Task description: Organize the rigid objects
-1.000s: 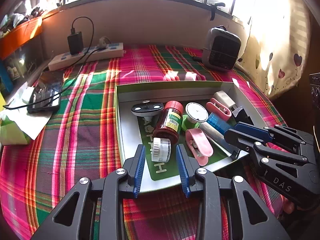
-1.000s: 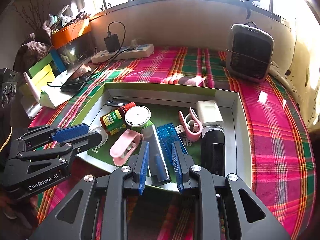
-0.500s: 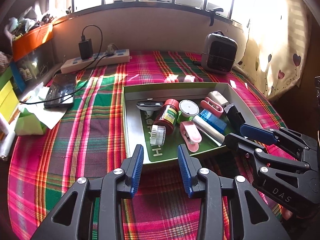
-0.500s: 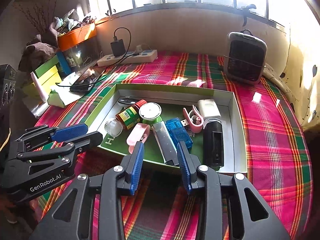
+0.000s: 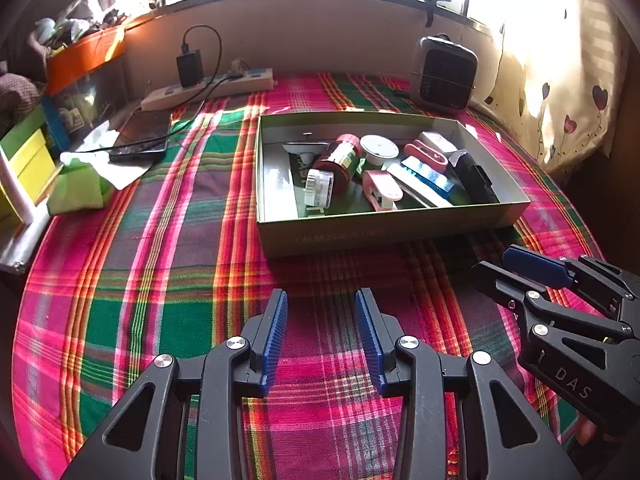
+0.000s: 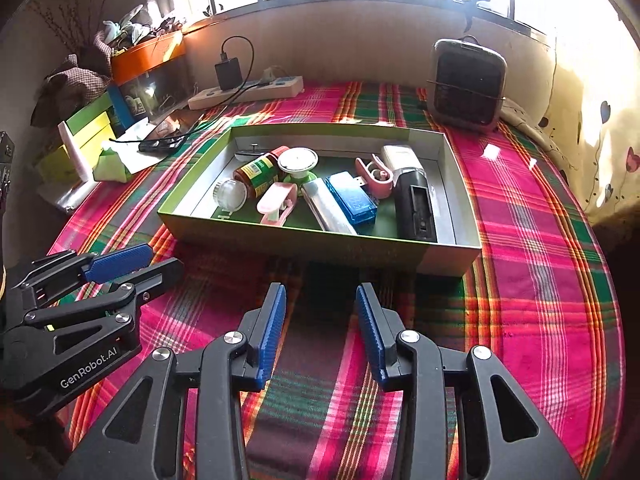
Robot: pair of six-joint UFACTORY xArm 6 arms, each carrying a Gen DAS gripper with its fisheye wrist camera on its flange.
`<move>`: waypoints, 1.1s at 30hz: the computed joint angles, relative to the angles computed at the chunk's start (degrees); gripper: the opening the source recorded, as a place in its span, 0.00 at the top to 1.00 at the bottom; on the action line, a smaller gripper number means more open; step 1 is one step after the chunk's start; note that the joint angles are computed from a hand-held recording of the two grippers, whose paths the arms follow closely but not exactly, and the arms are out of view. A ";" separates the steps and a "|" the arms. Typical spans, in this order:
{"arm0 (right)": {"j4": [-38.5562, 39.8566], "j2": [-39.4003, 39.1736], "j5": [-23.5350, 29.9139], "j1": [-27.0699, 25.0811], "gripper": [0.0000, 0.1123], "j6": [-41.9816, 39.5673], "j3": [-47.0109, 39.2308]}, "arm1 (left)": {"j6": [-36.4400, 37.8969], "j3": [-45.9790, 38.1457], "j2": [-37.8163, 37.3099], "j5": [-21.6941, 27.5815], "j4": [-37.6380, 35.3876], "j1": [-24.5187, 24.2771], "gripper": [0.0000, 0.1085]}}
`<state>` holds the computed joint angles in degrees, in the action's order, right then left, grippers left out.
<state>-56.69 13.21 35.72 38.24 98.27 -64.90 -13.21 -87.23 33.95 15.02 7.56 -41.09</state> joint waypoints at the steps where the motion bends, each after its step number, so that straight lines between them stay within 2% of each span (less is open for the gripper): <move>1: 0.44 0.01 0.15 0.15 0.66 0.26 0.20 | -1.21 0.51 -0.22 0.00 1.17 -0.02 0.68; 14: 3.41 0.68 3.72 3.20 0.65 0.31 0.70 | -10.05 5.89 -2.52 -2.67 9.26 0.02 0.68; 19: 4.24 0.70 6.29 4.42 0.56 0.80 0.83 | -16.08 7.03 -3.09 -3.58 16.21 0.01 0.64; 26: 4.32 0.18 7.95 5.13 0.53 2.45 1.38 | -19.34 7.33 -3.43 -3.10 18.50 -0.46 0.55; 29: 4.72 0.25 8.45 5.13 0.49 2.40 1.24 | -22.09 6.82 -3.35 -1.96 21.95 -0.67 0.54; 33: 4.86 0.11 8.57 5.04 0.47 2.67 1.42 | -21.82 6.97 -3.39 -2.20 21.37 -0.62 0.54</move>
